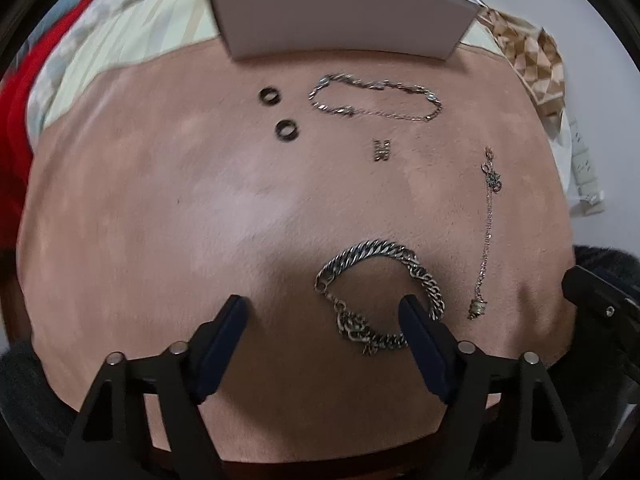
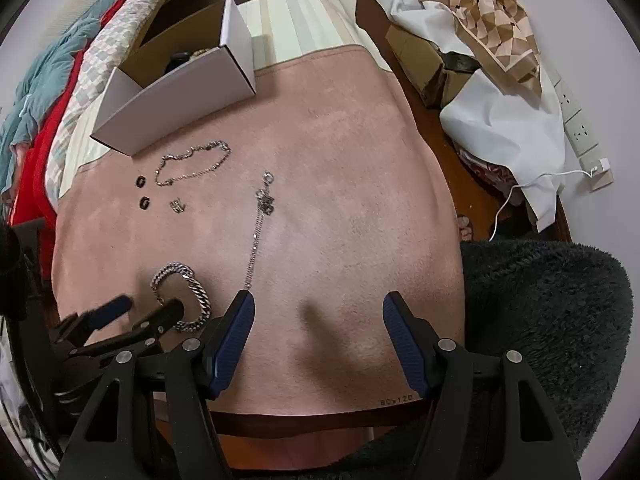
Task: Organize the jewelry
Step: 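Grasp the thick silver chain bracelet with the left tool while the right tool grasps the pendant necklace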
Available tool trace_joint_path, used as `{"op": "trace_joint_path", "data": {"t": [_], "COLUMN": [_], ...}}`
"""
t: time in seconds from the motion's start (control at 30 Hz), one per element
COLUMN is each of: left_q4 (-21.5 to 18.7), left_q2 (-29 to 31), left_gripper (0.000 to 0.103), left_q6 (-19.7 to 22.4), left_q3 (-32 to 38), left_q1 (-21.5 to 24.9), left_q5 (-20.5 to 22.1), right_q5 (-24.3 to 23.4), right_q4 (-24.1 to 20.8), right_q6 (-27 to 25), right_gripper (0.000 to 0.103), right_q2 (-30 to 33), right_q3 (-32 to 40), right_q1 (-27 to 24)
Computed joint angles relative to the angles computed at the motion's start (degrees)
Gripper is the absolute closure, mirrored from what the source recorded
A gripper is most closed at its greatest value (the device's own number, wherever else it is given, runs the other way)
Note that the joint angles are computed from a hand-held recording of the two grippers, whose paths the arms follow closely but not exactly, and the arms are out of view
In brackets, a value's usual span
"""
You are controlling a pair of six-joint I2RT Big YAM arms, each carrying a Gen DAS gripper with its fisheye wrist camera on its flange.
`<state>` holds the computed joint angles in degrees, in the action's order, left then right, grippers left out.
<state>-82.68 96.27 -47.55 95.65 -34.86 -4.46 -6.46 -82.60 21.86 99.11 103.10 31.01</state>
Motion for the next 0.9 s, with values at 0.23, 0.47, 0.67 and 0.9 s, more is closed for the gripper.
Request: {"op": "trace_joint_path", "data": {"t": [0.23, 0.47, 0.67, 0.9], "left_q4": [0.63, 1.24, 1.04, 0.95], "left_q2": [-0.54, -5.87, -8.05, -7.96], "left_gripper": [0.098, 0.098, 0.098, 0.098], "left_q6": [2.95, 1.72, 1.20, 2.24], "left_q3": [0.14, -4.38, -4.66, -2.83], "left_q1": [0.42, 2.84, 2.24, 2.13], "left_q5": [-2.76, -4.30, -6.44, -7.25], "right_q5": [-2.00, -4.07, -0.60, 2.31], "right_q4": [-0.19, 0.64, 2.04, 4.95], "right_q6": [0.41, -0.88, -3.33, -3.65], "right_gripper": [0.034, 0.036, 0.052, 0.093], "right_q2": [0.96, 2.18, 3.38, 2.26], "right_q3": [0.08, 0.03, 0.12, -2.10], "right_q1": [0.80, 3.20, 6.33, 7.71]}}
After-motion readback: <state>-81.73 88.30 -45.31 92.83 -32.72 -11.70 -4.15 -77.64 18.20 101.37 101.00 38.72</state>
